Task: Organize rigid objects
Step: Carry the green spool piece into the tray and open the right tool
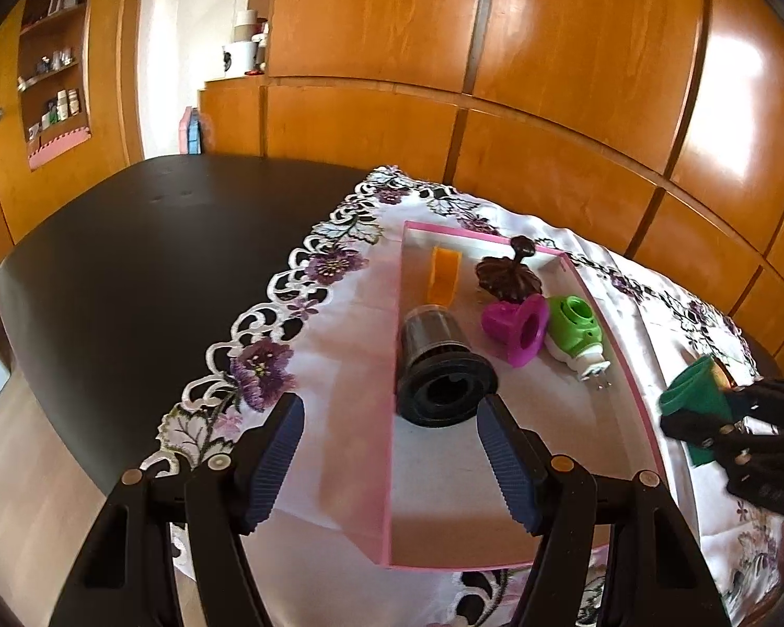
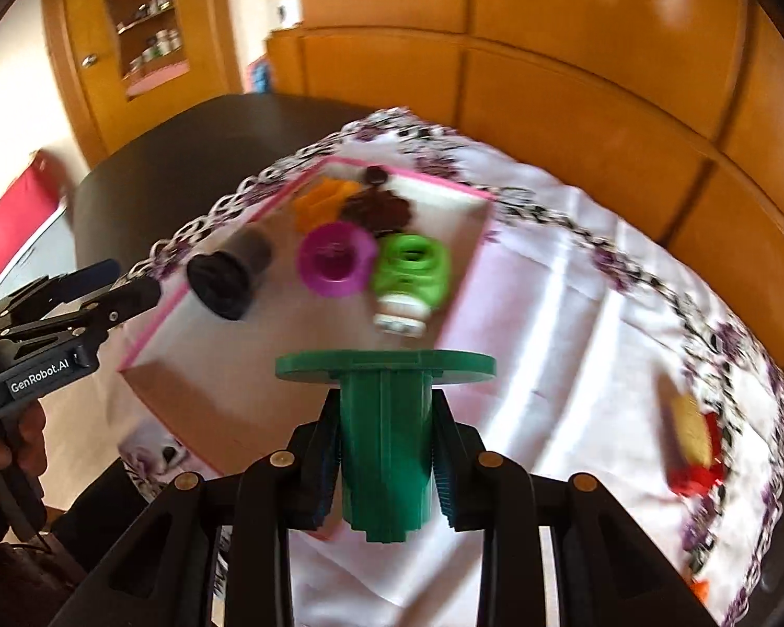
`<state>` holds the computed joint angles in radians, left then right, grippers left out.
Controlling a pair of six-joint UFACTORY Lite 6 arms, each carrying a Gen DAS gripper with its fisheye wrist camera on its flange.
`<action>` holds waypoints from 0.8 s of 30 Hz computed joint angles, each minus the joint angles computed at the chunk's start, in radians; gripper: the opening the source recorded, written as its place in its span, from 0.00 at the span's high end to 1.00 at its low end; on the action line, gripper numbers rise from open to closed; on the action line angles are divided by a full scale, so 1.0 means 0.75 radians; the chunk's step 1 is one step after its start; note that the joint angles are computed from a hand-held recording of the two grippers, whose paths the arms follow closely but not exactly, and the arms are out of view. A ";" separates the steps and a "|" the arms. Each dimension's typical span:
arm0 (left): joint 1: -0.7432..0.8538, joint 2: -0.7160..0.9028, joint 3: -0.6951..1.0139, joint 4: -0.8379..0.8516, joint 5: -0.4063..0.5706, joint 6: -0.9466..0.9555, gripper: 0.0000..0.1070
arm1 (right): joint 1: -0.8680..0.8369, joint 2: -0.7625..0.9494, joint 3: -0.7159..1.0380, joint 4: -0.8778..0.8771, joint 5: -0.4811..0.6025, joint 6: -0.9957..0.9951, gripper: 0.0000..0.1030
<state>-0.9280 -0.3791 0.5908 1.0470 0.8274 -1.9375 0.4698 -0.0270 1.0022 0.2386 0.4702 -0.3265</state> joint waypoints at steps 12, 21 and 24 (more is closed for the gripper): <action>0.066 -0.072 -0.082 -0.021 -0.043 0.013 0.36 | 0.149 0.631 0.488 -0.273 -0.034 0.471 0.71; 0.069 -0.095 -0.101 -0.031 -0.028 0.013 0.36 | 0.169 0.698 0.569 -0.483 -0.047 0.690 0.66; 0.050 -0.091 -0.088 -0.033 -0.004 0.017 0.36 | 0.161 0.682 0.562 -0.435 -0.023 0.655 0.64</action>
